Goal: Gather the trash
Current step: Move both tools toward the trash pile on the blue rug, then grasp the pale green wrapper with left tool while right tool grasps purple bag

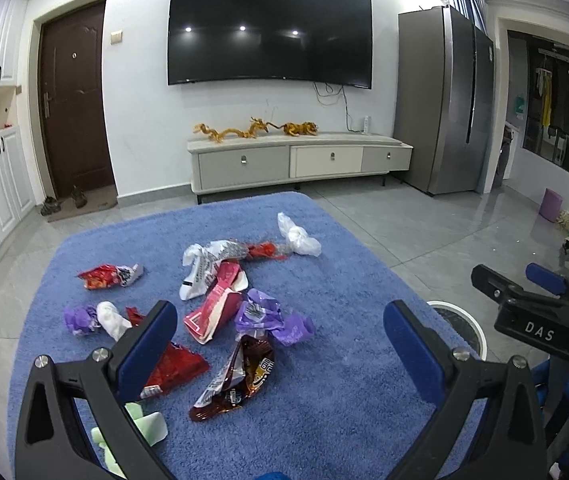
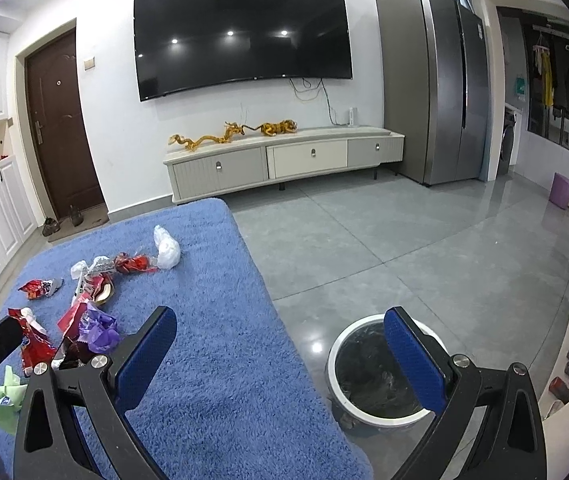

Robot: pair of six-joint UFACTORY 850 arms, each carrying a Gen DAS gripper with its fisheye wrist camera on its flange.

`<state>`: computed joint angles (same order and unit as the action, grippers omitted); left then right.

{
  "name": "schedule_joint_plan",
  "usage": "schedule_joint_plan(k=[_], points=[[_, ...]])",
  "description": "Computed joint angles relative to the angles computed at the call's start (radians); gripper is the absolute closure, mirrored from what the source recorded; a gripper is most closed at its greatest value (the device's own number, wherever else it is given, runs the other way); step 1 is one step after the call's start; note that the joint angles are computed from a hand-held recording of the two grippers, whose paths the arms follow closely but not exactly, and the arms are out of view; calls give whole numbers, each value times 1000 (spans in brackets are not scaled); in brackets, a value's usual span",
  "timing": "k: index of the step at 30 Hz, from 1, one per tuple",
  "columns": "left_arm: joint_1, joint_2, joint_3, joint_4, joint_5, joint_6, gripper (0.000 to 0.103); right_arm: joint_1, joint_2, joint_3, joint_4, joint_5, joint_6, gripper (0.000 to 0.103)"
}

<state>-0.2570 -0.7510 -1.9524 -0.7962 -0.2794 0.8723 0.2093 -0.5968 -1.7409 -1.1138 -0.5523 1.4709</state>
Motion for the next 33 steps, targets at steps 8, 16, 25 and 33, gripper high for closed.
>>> schedule_joint_plan(k=[8,16,25,33], points=[[28,-50,-68,-12,-55,-29,0,2,-55,-80,99,4,-126,0],[79,-59,-83,-49,-40,-8,0,21,-122,-186,228,22,-317,0],[193,-100,-143,93,-40,-205,0,42,-191,-302,383,17,-536,0],[289,-131,-165,86,-193,-235,1,42,-269,-421,638,13,-774,0]])
